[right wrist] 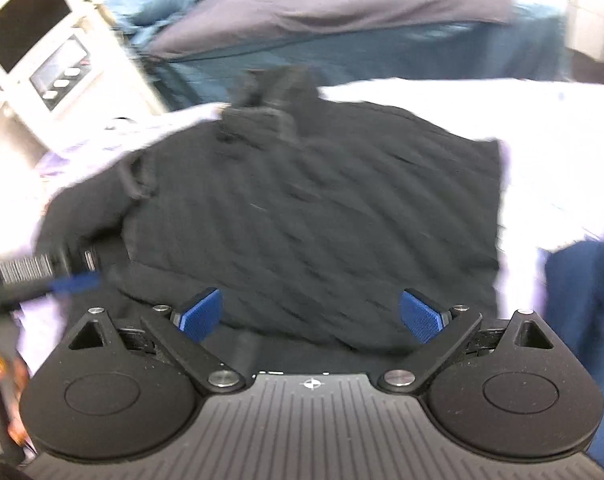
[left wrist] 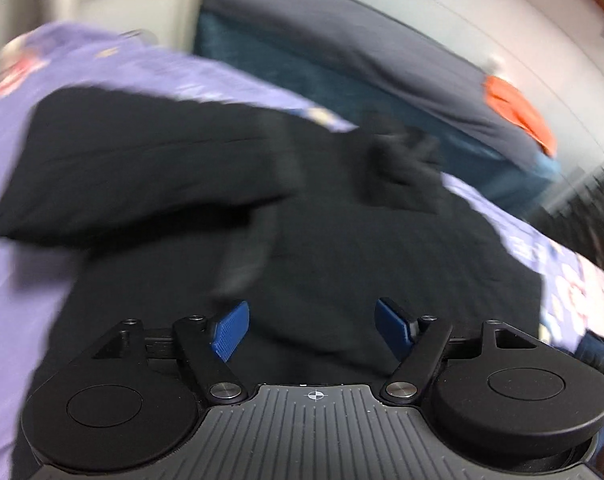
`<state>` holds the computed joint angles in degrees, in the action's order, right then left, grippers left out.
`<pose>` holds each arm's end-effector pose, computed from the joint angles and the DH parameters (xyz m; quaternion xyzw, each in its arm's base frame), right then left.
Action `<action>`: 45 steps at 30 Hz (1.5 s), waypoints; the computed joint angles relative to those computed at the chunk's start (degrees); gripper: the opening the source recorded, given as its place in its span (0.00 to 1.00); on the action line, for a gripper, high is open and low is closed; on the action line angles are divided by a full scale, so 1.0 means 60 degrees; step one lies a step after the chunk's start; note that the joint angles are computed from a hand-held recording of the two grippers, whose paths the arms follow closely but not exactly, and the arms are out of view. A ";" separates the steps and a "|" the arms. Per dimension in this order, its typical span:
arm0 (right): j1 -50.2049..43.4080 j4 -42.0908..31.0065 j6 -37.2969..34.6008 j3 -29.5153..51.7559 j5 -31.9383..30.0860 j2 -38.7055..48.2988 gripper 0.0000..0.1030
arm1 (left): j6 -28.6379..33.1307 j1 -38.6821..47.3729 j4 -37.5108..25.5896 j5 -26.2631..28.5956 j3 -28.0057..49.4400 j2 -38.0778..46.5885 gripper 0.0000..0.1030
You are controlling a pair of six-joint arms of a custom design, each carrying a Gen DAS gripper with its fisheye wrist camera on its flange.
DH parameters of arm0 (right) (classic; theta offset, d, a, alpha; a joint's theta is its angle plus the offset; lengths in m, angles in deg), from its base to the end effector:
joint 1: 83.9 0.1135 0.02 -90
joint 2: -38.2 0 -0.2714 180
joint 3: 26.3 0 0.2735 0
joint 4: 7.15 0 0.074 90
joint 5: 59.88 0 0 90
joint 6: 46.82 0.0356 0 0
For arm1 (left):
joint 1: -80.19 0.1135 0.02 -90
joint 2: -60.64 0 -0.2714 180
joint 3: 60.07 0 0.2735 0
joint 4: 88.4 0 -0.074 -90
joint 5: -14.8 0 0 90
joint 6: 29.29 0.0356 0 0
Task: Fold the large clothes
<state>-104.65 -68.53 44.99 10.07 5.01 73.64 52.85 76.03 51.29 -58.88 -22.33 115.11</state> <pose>0.1220 -0.0301 0.1829 0.1302 0.9364 0.1664 0.2801 0.1818 -0.0233 0.1649 0.0096 0.9500 -0.1648 0.2650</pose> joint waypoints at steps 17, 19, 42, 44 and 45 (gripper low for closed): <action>0.5938 0.8507 0.5427 0.2978 0.0884 0.9696 0.65 | 0.6425 0.7901 -0.2182 0.1718 0.0126 0.1365 1.00; 0.5972 0.8898 0.5682 0.2974 0.0893 0.9896 0.47 | 0.6631 0.8062 -0.2281 0.1734 0.0289 0.1565 1.00; -0.0804 0.2989 0.2074 0.0425 -0.2274 -0.0129 0.07 | 0.4100 0.3502 -0.1733 0.1262 -0.0060 0.0536 1.00; -0.2861 0.1613 0.0572 0.0461 -0.3144 -0.0145 0.07 | 0.3977 0.3179 -0.1733 0.1163 -0.0118 0.0426 1.00; -0.3879 0.0976 -0.0309 0.0501 -0.3465 0.0136 0.07 | 0.3889 0.3000 -0.1711 0.1113 -0.0144 0.0385 1.00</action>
<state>-127.93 -62.67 43.14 13.07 -15.78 74.46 76.18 94.03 41.03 -52.20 -23.19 117.42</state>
